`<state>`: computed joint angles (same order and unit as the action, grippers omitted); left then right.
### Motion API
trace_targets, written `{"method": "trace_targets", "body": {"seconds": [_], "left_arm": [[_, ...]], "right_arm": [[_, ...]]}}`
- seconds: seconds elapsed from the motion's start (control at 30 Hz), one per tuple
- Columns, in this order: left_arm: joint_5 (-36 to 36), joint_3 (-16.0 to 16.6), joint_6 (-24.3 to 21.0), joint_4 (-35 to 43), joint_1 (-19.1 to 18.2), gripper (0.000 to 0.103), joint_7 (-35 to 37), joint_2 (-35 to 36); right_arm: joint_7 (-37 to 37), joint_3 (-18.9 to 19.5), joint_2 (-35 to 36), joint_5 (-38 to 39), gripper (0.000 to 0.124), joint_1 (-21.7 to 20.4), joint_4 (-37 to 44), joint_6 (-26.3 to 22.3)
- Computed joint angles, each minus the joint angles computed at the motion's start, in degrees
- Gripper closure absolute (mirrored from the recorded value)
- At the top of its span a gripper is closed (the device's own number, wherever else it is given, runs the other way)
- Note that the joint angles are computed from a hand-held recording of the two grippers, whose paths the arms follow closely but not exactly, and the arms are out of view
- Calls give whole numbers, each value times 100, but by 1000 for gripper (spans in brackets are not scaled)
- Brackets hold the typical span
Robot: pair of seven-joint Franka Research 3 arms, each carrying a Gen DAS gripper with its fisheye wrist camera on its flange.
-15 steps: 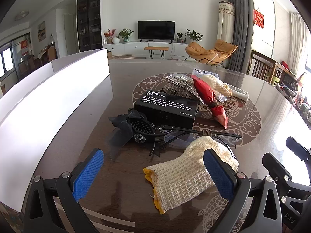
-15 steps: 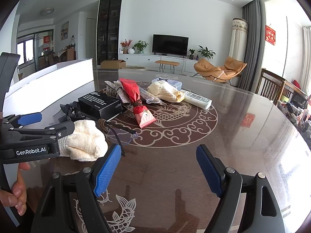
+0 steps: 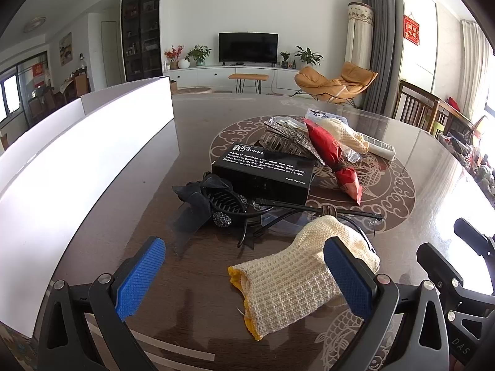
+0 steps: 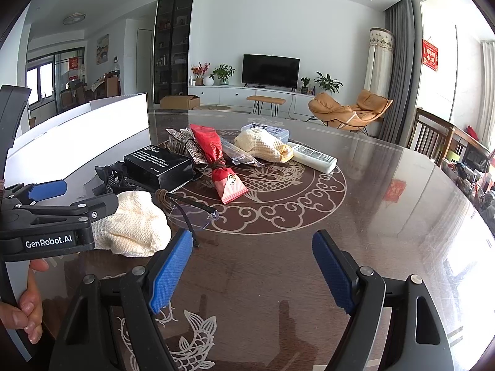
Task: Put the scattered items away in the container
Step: 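Move both tools toward the cream knit glove on the table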
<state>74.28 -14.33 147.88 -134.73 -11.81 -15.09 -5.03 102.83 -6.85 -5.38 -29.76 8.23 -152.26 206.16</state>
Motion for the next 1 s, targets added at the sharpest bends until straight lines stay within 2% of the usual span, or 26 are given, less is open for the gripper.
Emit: {"method": "trace_targets", "body": {"seconds": [0.4,1.0], "left_arm": [[26,-14,-56,15,-39,0,59,23],[25,-4,-74,53,-79,0,113,84]], "right_arm": [[-262,71,-14,506,43,74,-13,-169],[-243,27,-21,585,43,156,-7,-258]]}}
